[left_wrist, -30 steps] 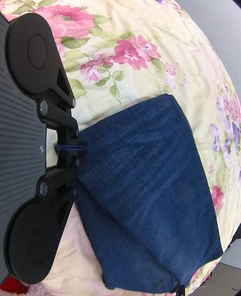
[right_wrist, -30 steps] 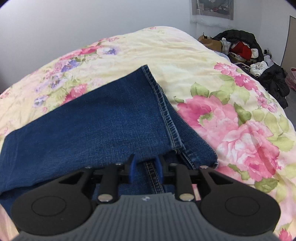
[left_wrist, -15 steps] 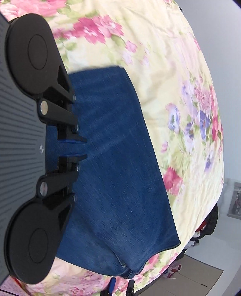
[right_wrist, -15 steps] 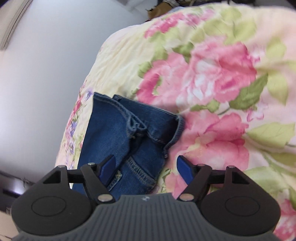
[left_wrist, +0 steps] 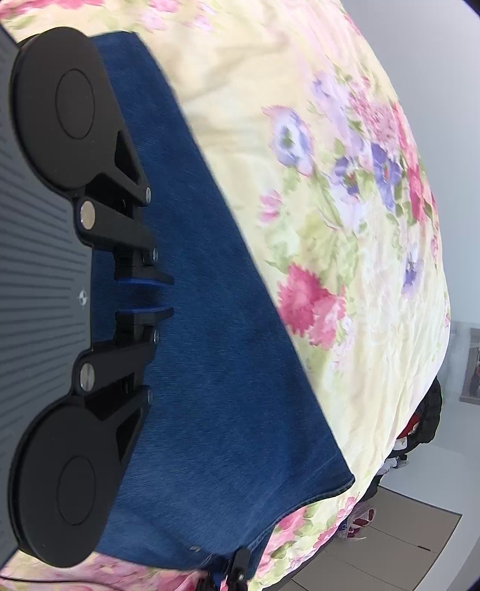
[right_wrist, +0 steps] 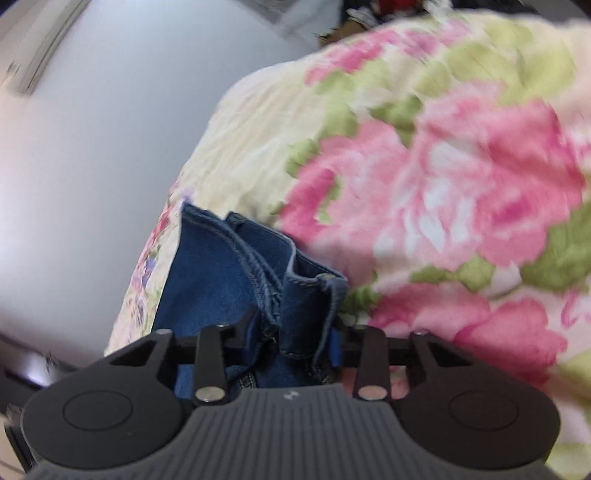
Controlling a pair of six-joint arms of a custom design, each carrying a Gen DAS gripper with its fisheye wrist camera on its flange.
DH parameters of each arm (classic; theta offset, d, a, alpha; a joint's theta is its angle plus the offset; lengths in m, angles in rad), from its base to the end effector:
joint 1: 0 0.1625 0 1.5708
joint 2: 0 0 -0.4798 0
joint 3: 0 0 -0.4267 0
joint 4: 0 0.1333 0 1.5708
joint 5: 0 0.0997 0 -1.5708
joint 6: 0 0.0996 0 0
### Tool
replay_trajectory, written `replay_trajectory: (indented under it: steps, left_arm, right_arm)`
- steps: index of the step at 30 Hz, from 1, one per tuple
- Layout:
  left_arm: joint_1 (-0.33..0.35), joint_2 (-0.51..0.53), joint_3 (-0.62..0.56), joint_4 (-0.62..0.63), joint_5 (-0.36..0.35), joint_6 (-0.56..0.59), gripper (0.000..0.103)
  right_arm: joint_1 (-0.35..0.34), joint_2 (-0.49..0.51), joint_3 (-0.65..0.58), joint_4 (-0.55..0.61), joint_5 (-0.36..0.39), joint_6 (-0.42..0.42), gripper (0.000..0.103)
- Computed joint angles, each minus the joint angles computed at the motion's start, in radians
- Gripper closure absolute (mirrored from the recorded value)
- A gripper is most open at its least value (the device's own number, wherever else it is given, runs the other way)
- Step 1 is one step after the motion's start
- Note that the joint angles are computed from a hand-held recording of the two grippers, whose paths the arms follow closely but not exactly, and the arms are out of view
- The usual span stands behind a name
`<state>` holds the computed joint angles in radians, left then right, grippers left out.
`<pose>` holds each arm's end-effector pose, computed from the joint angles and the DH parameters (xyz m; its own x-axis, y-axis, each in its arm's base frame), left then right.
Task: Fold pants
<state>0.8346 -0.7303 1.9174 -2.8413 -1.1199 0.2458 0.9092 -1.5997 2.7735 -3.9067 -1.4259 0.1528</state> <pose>-0.2881 -0.5810 0.0059 -0.5077 0.7398 -0.4415 0.8173 0.5757 0.0249 -0.0562 -0.3126 0.3009 -0.8149 0.5453 -0.1964 0.3725 0.2333 -0.8982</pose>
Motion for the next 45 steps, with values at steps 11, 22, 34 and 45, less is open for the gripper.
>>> replay_trajectory:
  steps: [11, 22, 34, 45]
  left_arm:
    - [0.018, 0.159, -0.145, -0.054, -0.014, -0.08, 0.09]
    - [-0.029, -0.036, 0.093, -0.005, -0.134, -0.212, 0.09]
    - [-0.107, -0.13, 0.28, 0.021, -0.189, -0.394, 0.091]
    - [-0.092, -0.297, 0.302, 0.15, -0.265, -0.331, 0.094]
  right_arm:
    - [0.138, -0.139, -0.07, 0.218, -0.089, -0.131, 0.083]
    - [0.263, -0.131, -0.095, 0.224, -0.234, -0.132, 0.085]
    - [0.434, -0.093, -0.137, 0.23, -0.424, -0.077, 0.085]
    - [0.652, -0.01, -0.183, 0.17, -0.614, -0.13, 0.085]
